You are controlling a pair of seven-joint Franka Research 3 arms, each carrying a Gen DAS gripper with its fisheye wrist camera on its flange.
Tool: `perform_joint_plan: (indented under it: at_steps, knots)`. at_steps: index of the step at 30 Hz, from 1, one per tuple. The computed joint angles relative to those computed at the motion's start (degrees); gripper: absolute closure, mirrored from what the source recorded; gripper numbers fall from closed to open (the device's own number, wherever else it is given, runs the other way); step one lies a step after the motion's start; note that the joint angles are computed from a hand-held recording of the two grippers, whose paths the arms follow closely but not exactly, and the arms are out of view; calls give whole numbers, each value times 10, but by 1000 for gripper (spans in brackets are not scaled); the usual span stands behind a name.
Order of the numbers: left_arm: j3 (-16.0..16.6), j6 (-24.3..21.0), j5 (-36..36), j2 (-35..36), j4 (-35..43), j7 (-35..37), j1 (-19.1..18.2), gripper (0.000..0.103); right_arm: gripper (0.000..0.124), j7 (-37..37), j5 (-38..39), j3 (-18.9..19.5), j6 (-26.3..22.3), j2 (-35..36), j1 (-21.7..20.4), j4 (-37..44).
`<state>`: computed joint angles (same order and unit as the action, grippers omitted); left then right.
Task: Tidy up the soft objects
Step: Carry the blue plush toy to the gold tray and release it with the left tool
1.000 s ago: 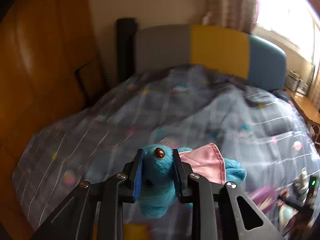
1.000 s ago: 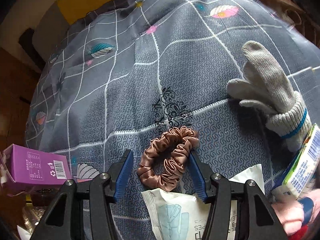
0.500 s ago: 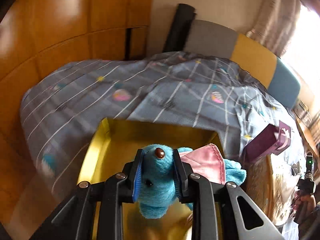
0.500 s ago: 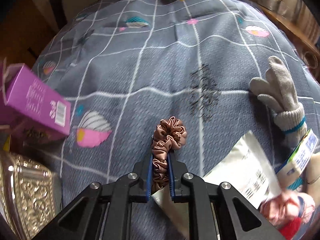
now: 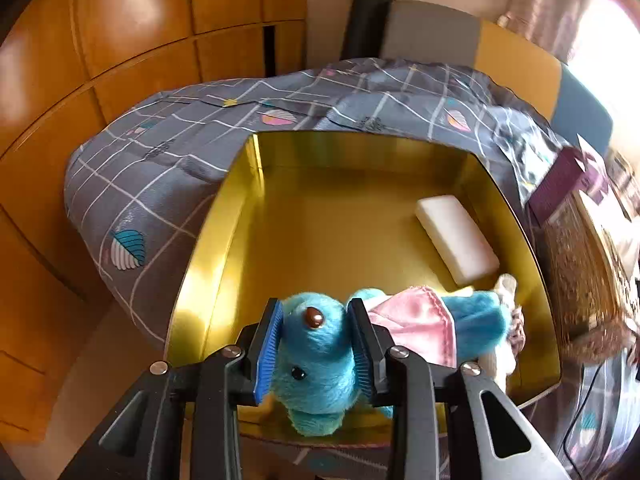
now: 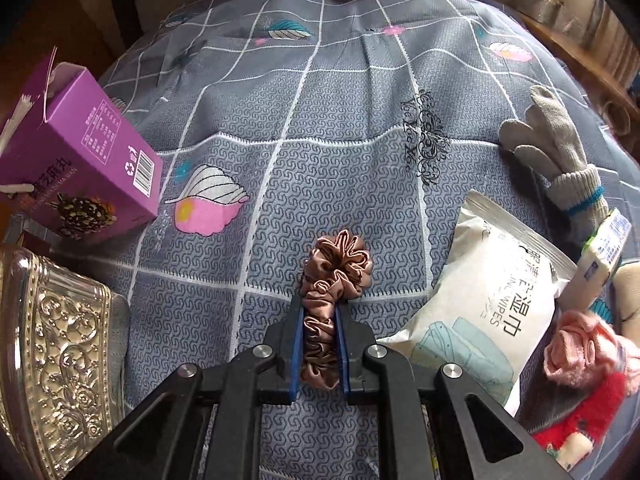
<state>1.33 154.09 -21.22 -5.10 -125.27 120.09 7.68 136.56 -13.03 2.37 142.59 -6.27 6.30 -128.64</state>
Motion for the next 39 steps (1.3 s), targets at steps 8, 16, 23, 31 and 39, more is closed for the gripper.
perform_joint_plan:
  at_steps: [8,16,23,31,39]
  knots:
    - [11,46,-24,-34,-35,40,-24,46,112,66,-35,8,-40,8,6,25]
    - [37,46,-91,-61,-40,113,-53,46,113,61,-58,-4,-99,28,8,99]
    - [57,34,-154,-80,-47,190,-77,46,113,11,-87,-10,-138,67,18,228]
    - [61,13,-192,-92,-51,233,-82,46,113,-137,-66,0,-111,178,84,439]
    - [62,7,-205,-92,-45,234,-70,46,113,-358,93,51,-80,261,144,535]
